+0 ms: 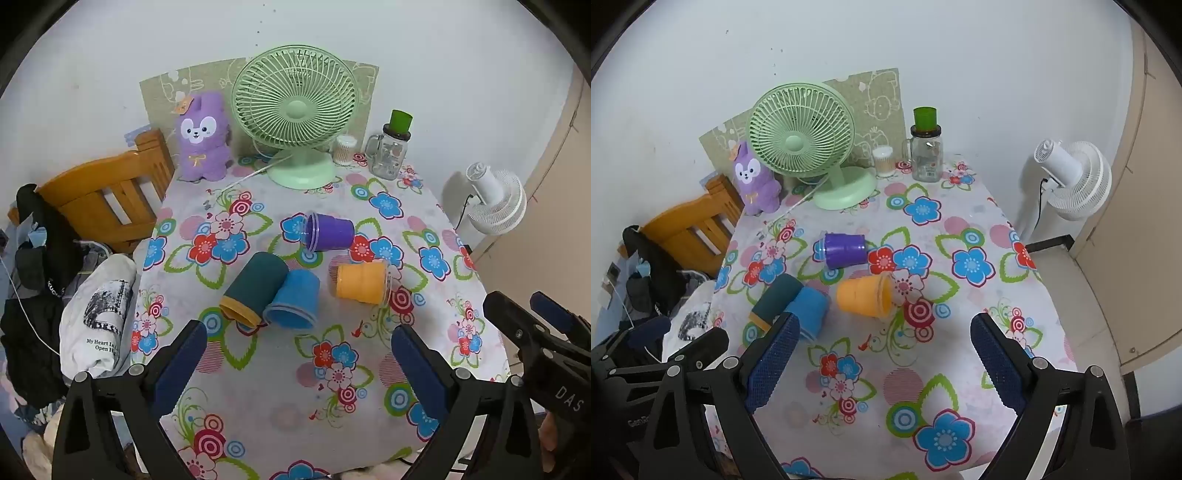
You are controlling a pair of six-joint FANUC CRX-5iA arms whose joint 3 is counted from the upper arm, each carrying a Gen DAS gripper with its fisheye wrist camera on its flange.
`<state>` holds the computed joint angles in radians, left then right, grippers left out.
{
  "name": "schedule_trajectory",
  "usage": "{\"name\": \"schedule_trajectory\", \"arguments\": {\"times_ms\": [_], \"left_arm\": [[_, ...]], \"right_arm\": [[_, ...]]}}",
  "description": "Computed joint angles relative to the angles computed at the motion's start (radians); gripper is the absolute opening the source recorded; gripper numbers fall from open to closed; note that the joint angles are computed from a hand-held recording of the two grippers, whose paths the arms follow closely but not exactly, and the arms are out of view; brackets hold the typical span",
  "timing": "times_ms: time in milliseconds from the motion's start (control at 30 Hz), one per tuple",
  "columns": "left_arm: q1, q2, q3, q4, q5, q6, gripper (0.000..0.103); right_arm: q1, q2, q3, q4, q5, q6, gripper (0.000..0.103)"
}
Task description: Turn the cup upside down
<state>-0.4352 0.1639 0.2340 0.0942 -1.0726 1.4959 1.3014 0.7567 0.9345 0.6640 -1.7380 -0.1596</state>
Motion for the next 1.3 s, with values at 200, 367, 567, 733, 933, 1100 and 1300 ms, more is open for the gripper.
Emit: {"name": "schedule_trajectory", "arguments": {"times_ms": [200,367,567,733,933,1100,1300], "left_arm": [[0.000,0.016,0.024,-0.007,-0.025,0.007,0.101],[0.002,-0.006,0.004,-0.019,-0.012,0.006,0.101],[-0.009,0.013,0.047,-0.063,-0.048,0.034,0.101],[-0.011,0.015,0.049,-0.067,-0.047,0.037,0.101],[-0.009,0.021,0.052,-0.052,-0.048,0.040,0.101],[-0.011,0.034,0.068,-0.055,-0.051,0.039,0.101],[-0.013,0.042,0.074,-0.050,-0.049,0.040,0.101]], "right_arm": [[0.000,-0.008,-0.013,-0.001,0.002,-0.001,0.095],[-0.003,-0.011,-0.016,-0.009,0.008,-0.001,0.095],[0.000,-0.004,-0.009,-0.002,-0.009,0.026,0.095],[-0.004,0.017,0.030,-0.005,-0.025,0.046,0.095],[-0.007,0.034,0.058,0.002,-0.047,0.065,0.095],[-0.013,0.056,0.098,-0.001,-0.075,0.088,0.095],[-0.016,0.074,0.131,0.002,-0.100,0.108,0.095]]}}
